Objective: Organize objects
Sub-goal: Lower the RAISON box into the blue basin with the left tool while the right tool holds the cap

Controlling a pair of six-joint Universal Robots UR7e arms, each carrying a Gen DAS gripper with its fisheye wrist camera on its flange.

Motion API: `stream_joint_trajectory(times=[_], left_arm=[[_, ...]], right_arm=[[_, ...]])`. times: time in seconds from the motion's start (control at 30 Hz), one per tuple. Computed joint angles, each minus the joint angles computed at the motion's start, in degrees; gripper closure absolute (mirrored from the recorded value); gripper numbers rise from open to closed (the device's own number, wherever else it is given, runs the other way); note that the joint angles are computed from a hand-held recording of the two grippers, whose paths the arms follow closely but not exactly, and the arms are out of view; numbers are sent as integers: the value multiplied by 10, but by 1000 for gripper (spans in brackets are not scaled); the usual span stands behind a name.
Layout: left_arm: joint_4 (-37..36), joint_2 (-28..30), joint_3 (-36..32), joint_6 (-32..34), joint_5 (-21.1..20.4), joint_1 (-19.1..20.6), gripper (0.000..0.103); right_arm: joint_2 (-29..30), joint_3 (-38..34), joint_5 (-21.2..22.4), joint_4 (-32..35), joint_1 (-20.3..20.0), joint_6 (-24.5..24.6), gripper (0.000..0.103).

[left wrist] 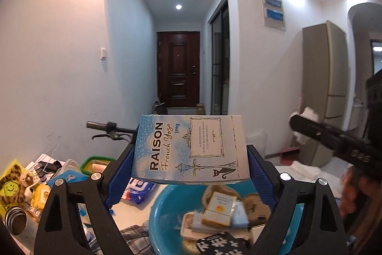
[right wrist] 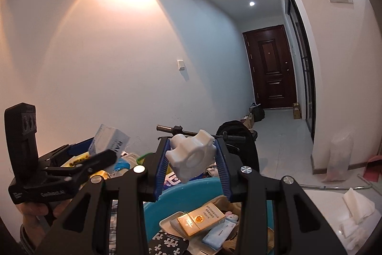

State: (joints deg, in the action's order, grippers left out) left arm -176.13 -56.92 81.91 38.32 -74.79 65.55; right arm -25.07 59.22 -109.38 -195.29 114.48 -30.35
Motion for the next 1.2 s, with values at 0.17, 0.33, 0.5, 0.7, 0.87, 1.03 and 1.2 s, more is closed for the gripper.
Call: stream_joint_trajectory(times=[0.17,0.33,0.5,0.7,0.87,1.03,1.2], left_arm=[[6,32,-16,18,21,3,13],[39,39,-30,-5,9,9,13],[45,40,-37,-9,9,12,13],[60,34,-42,-21,4,14,13],[63,32,-43,-33,-1,17,13],[69,34,-49,-35,-2,19,13],[80,39,-61,-43,1,22,13]], right_arm=[[15,-19,-19,14,6,-18,66],[17,-20,-28,16,5,-17,66],[19,-25,-43,17,5,-13,66],[28,-45,-64,26,10,-29,66],[34,-56,-75,30,15,-31,66],[41,-71,-78,42,14,-27,66],[43,-76,-79,56,14,-26,66]])
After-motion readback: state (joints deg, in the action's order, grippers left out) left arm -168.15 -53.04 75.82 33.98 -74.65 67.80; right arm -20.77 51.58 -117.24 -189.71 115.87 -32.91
